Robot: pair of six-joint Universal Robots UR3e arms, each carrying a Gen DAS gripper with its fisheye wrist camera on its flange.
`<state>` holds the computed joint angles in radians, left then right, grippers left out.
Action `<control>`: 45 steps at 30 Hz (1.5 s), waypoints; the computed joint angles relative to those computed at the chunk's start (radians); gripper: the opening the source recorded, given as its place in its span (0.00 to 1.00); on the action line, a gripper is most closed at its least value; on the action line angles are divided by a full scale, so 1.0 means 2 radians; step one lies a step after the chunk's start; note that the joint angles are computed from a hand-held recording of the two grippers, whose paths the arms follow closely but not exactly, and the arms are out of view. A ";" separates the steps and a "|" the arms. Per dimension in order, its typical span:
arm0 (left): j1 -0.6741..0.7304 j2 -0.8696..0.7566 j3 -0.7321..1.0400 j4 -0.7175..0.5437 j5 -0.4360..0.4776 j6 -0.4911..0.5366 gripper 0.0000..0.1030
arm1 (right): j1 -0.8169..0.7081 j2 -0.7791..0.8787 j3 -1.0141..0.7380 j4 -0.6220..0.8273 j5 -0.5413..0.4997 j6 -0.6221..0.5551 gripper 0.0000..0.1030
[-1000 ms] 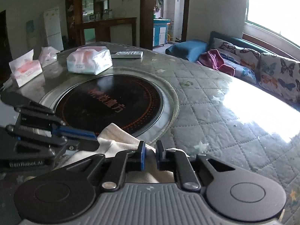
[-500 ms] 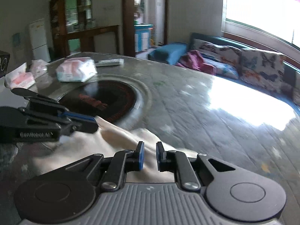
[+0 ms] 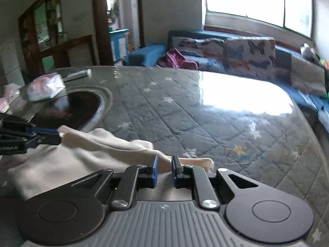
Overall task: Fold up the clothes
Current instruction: 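Lower the folded hem onto the sweatshirt body with both grippers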
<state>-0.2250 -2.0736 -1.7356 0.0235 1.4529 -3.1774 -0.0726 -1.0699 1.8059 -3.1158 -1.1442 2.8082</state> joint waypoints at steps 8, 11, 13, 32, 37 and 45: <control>-0.031 0.037 -0.056 0.038 -0.039 0.015 0.10 | 0.008 -0.103 0.110 0.010 0.047 -0.072 0.15; -0.041 0.041 -0.070 0.050 -0.047 0.018 0.10 | 0.021 -0.135 0.147 0.010 0.053 -0.094 0.15; -0.048 0.038 -0.074 0.053 -0.044 0.017 0.10 | 0.030 -0.144 0.165 -0.002 0.050 -0.098 0.15; -0.058 0.024 -0.097 0.069 -0.024 0.005 0.10 | 0.045 -0.142 0.231 -0.084 0.011 -0.063 0.14; -0.059 0.024 -0.097 0.069 -0.022 0.001 0.10 | 0.026 -0.157 0.252 -0.088 0.009 -0.058 0.13; -0.059 0.025 -0.104 0.074 -0.019 -0.002 0.10 | -0.016 -0.185 0.283 -0.087 0.009 -0.051 0.14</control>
<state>-0.3429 -2.0227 -1.9434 0.1717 1.4157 -3.1824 -0.1040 -1.4406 2.3719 -3.2889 -1.1269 2.7072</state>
